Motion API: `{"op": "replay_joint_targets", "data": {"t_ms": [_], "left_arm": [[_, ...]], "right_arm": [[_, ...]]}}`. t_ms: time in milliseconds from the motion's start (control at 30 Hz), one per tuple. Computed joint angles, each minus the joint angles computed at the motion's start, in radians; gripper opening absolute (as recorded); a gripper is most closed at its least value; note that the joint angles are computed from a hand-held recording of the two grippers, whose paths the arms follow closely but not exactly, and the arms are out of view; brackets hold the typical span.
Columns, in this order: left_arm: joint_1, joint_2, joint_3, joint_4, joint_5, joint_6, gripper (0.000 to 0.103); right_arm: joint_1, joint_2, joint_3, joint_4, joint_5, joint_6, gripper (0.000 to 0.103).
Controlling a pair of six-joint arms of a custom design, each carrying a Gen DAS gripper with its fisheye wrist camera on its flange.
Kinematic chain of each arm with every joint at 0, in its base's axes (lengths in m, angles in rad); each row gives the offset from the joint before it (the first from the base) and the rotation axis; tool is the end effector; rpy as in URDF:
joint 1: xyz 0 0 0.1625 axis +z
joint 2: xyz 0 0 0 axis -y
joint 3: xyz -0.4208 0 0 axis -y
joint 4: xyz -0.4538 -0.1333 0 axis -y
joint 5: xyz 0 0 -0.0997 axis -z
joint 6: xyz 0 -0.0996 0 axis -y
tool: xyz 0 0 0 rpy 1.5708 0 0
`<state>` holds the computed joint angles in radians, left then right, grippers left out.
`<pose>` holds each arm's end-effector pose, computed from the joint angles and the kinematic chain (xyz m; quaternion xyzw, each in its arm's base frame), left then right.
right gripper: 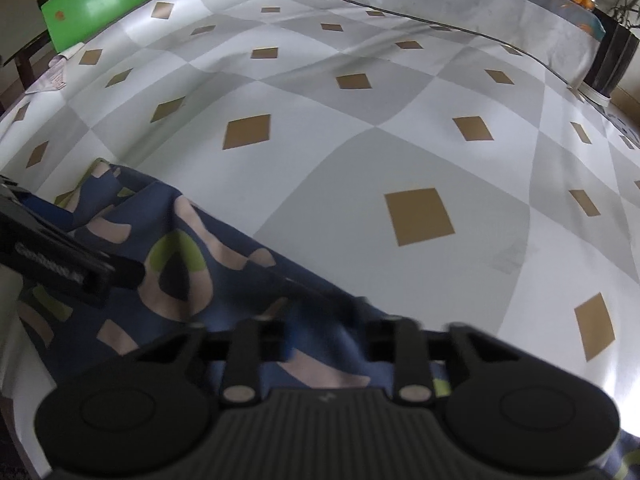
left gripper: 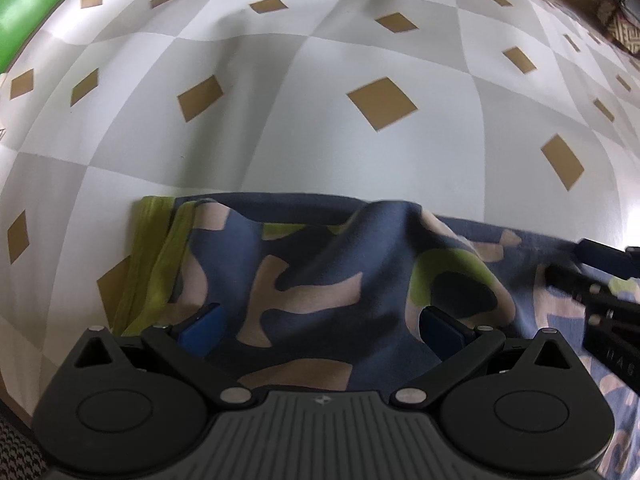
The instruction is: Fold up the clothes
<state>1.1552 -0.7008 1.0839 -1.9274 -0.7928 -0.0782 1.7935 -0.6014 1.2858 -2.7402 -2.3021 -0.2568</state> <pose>-0.1534 -0.8508 0.1907 0.1603 0.9112 -0.0808 0.3707 0.2465 -0.7863 0.0946 0.1319 -0.9010 0.2183 0.3509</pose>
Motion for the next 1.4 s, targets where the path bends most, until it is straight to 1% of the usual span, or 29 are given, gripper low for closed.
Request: {"op": "replay_joint_targets", "data": {"t_ms": [33, 167, 367, 400, 467, 567, 667, 733, 767, 867, 1000, 1067, 1167, 1233, 1267, 1300, 1367, 1400], "left_arm": [[0.000, 0.001, 0.000, 0.005, 0.002, -0.003, 0.103], [0.001, 0.001, 0.000, 0.006, 0.009, -0.009, 0.103], [0.001, 0.000, 0.005, -0.003, 0.036, -0.010, 0.103], [0.003, 0.001, 0.004, -0.002, 0.037, -0.013, 0.103], [0.007, 0.001, 0.002, 0.001, 0.033, -0.021, 0.103], [0.012, 0.000, -0.004, 0.011, 0.028, -0.041, 0.103], [0.012, -0.002, -0.006, 0.016, 0.039, -0.038, 0.103], [0.013, -0.003, -0.006, 0.012, 0.057, -0.036, 0.103], [0.013, -0.004, -0.006, 0.009, 0.067, -0.035, 0.103], [0.022, -0.009, -0.021, 0.026, 0.045, -0.078, 0.103], [0.024, -0.016, -0.026, 0.023, 0.032, -0.097, 0.103], [0.022, -0.020, -0.020, 0.014, 0.039, -0.081, 0.103], [0.022, -0.024, -0.017, 0.030, 0.031, -0.079, 0.103], [0.026, -0.024, -0.024, 0.072, -0.015, -0.070, 0.103], [0.025, -0.026, -0.018, 0.083, -0.027, -0.058, 0.103], [0.022, -0.030, -0.007, 0.089, -0.031, -0.041, 0.103], [0.013, -0.044, 0.036, 0.046, -0.007, 0.005, 0.103], [0.009, -0.050, 0.060, 0.018, 0.008, 0.031, 0.103]], "right_arm": [[0.001, 0.001, -0.002, 0.006, 0.003, 0.000, 0.005], [0.003, 0.004, -0.004, -0.003, -0.002, -0.002, 0.003], [0.015, 0.039, -0.021, -0.137, -0.081, -0.063, 0.002], [0.015, 0.043, -0.024, -0.148, -0.093, -0.062, 0.002], [0.011, 0.045, -0.026, -0.129, -0.102, -0.045, 0.002], [0.016, 0.066, -0.040, -0.162, -0.132, -0.091, 0.003], [0.017, 0.066, -0.036, -0.218, -0.108, -0.102, 0.009], [0.018, 0.057, -0.033, -0.218, -0.102, -0.086, 0.025], [0.018, 0.052, -0.031, -0.213, -0.100, -0.076, 0.027], [0.017, 0.034, -0.021, -0.156, -0.094, -0.034, 0.033], [0.023, -0.001, 0.009, -0.073, -0.078, 0.052, 0.041], [0.027, -0.020, 0.026, -0.026, -0.057, 0.109, 0.046], [0.041, -0.035, 0.038, 0.060, -0.058, 0.198, 0.052], [0.047, -0.043, 0.042, 0.143, -0.049, 0.274, 0.059], [0.046, -0.046, 0.041, 0.209, -0.034, 0.325, 0.061], [0.048, -0.044, 0.043, 0.235, -0.037, 0.342, 0.062], [0.067, -0.024, 0.047, 0.219, -0.100, 0.300, 0.062], [0.073, -0.018, 0.043, 0.238, -0.115, 0.304, 0.062]]}}
